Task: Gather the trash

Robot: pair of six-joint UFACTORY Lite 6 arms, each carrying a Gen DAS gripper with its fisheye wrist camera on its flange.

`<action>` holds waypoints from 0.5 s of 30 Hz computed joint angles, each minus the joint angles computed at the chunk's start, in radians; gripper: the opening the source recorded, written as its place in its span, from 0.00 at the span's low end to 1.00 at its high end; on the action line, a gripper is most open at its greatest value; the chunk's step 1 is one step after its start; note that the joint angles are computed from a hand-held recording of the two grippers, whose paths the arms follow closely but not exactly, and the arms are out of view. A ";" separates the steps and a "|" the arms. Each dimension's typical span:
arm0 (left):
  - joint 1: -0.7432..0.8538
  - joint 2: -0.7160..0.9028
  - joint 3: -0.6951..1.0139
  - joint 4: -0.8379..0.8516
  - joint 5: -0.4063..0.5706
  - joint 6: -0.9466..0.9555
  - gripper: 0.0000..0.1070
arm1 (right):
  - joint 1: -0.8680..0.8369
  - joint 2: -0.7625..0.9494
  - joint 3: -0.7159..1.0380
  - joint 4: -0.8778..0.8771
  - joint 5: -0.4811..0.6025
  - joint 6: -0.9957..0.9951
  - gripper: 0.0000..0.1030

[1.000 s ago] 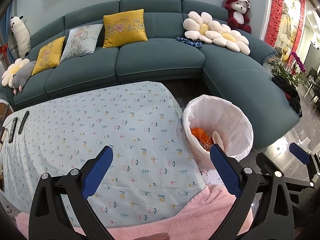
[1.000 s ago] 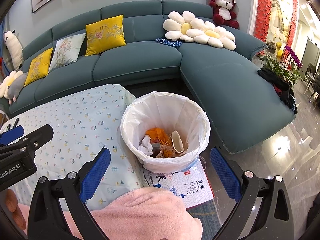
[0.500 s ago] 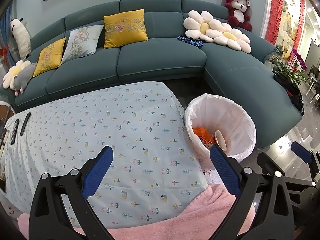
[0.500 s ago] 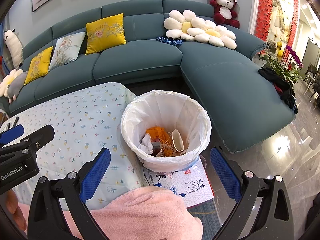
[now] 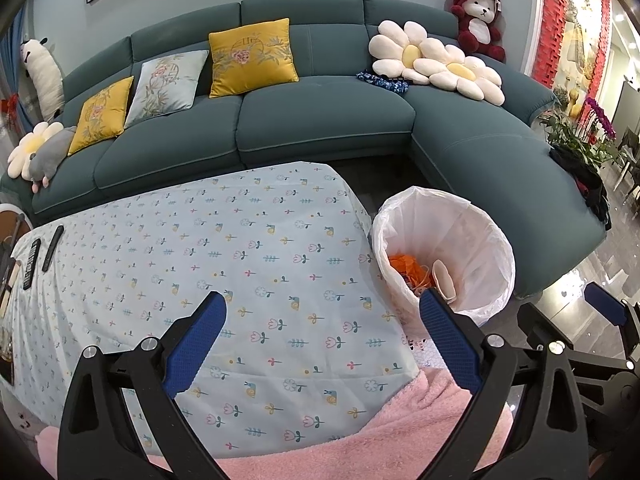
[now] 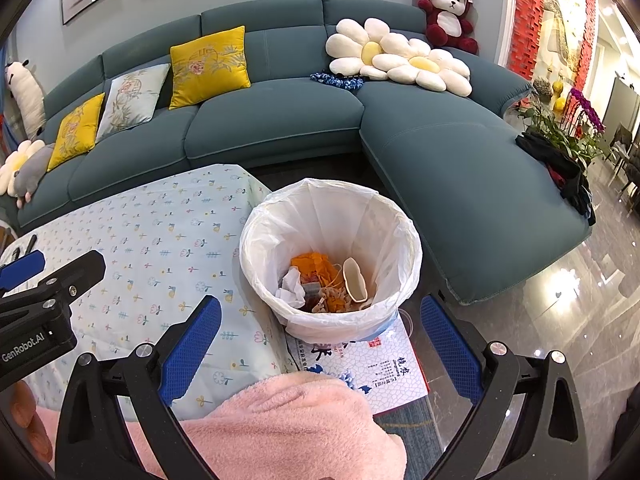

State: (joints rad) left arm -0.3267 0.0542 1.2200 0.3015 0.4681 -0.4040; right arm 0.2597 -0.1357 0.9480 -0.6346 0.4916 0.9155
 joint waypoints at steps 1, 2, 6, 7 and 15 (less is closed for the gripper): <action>-0.001 0.000 0.000 0.003 0.000 -0.002 0.87 | 0.001 0.001 0.001 -0.001 0.001 0.002 0.93; -0.002 0.001 0.001 0.002 0.002 -0.002 0.87 | 0.000 -0.001 -0.002 -0.002 0.000 0.002 0.93; -0.005 -0.002 -0.002 0.005 0.002 -0.006 0.87 | -0.002 0.001 0.000 0.006 0.000 -0.002 0.93; -0.006 -0.002 -0.003 0.005 0.003 -0.006 0.87 | -0.003 0.002 -0.001 0.005 0.000 -0.002 0.93; -0.014 -0.010 -0.019 0.019 0.001 -0.018 0.87 | -0.013 0.006 -0.001 0.014 -0.003 -0.008 0.93</action>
State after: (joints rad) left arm -0.3412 0.0439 1.2012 0.3207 0.4694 -0.4220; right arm 0.2468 -0.1293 0.9465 -0.6202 0.4888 0.9070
